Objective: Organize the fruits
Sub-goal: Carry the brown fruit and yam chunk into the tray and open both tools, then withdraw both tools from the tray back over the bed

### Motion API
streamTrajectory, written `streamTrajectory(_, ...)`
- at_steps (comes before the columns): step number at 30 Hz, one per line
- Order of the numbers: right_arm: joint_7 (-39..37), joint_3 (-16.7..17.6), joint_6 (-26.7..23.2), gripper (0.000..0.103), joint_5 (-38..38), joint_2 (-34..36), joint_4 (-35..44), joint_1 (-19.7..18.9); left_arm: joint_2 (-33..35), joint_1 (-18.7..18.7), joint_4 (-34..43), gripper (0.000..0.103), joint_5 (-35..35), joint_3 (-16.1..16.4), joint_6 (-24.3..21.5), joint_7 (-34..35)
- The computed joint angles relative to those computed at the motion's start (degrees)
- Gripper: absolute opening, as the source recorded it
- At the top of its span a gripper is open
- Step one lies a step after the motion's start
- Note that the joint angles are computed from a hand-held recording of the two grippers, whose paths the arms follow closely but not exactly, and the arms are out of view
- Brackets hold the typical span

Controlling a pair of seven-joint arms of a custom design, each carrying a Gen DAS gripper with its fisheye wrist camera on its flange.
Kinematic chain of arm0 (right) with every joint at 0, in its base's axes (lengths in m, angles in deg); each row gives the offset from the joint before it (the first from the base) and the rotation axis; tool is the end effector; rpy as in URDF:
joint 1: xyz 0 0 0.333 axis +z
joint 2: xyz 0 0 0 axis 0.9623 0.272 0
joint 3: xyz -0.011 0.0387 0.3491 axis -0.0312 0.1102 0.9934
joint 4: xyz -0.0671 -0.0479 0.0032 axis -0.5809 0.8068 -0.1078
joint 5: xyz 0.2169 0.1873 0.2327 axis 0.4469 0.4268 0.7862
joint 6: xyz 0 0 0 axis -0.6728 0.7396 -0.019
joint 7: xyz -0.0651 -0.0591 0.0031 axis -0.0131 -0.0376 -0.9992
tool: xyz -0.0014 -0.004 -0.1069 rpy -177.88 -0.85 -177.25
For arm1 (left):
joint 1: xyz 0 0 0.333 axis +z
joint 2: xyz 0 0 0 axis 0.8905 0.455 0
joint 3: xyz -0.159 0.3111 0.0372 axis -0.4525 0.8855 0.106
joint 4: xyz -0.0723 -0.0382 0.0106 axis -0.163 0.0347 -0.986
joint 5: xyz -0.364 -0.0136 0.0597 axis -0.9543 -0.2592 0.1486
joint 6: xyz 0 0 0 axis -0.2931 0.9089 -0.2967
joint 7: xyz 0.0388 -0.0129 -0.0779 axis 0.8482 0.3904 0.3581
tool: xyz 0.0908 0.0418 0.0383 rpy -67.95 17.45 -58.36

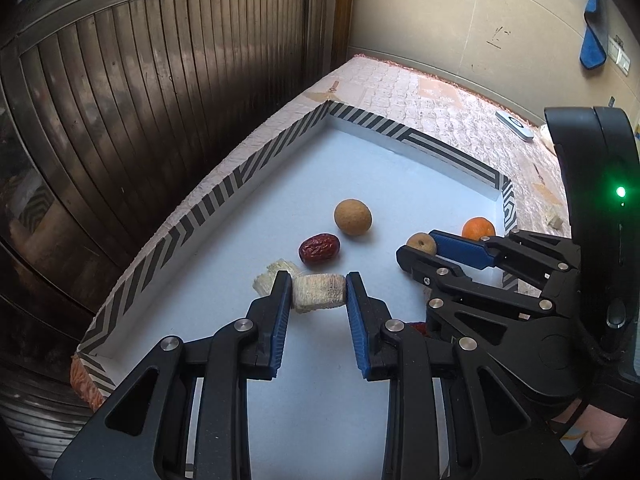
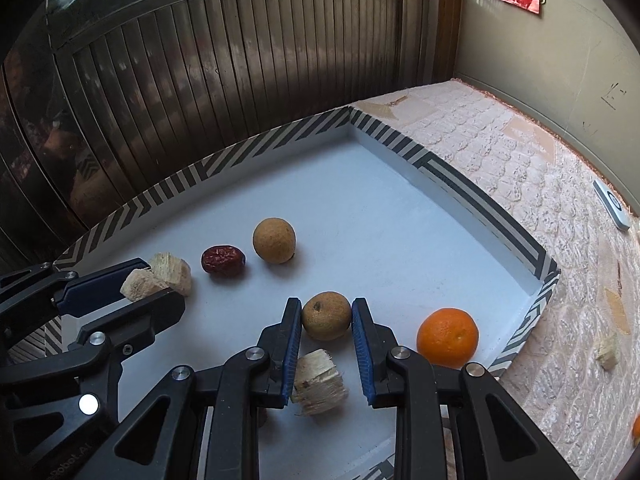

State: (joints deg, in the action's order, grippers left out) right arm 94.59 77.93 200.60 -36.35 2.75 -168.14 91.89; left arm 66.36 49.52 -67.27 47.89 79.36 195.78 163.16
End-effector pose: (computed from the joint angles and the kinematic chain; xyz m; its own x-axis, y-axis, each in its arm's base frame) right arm 0.4583 0.2487 0.4865 0.1332 -0.9885 -0.0721 -0.7882 -0.0615 -0.6123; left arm 0.4288 -0.1094 0.5079 -0.3473 -0.9366 0.0455 -0.7421 0.2449 -0.6240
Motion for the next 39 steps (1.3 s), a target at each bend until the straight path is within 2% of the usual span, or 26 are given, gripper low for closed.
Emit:
streamTrajectory(5, -0.24, -0.19, 0.72, 0.024, 0.57, -0.13, -0.50, -0.05, -0.11, 0.74, -0.20, 0.028, 1.33, -0.77, 0.22, -1.08)
streamTrajectory(8, 0.13, -0.20, 2.84, 0.028, 1.02, -0.65, -1.54, -0.31, -0.14, 1.23, -0.44, 0.029, 2.59, -1.29, 0.57, -2.15)
streamTrajectory(10, 1.69, 0.29, 3.17, 0.029, -0.29, -1.17, -1.95, -0.87, -0.17, 1.54, -0.60, 0.033, 3.40, -1.45, 0.89, -3.02)
streamTrajectory(15, 5.72, 1.33, 3.49, 0.029, -3.33, -3.16, -3.41, -2.30, -0.23, 0.90, -0.55, 0.052, 2.98, -0.56, 1.02, -3.40)
streamTrajectory(20, 8.61, 3.01, 4.42, 0.029, -5.54, -6.06, -5.59, -4.42, -1.16, 1.36, -1.59, 0.053, 4.60, -1.57, 2.71, -4.76)
streamTrajectory(28, 12.49, 6.22, 4.31, 0.031, -6.73, -12.70, -10.46, -8.53, -2.39, -1.38, -2.02, 0.053, 5.07, -1.33, 3.02, -5.42)
streamTrajectory(34, 12.52, 7.39, 4.25, 0.033, -4.35, -18.47, -15.56, -11.40, -2.89, -4.44, -1.97, 0.053, 4.47, -1.87, 2.62, -5.26)
streamTrajectory(39, 11.13, 7.60, 3.10, 0.033, -0.46, -23.95, -20.15, -12.69, -2.86, -6.21, -1.79, 0.053, 4.96, -3.56, 2.42, -6.22)
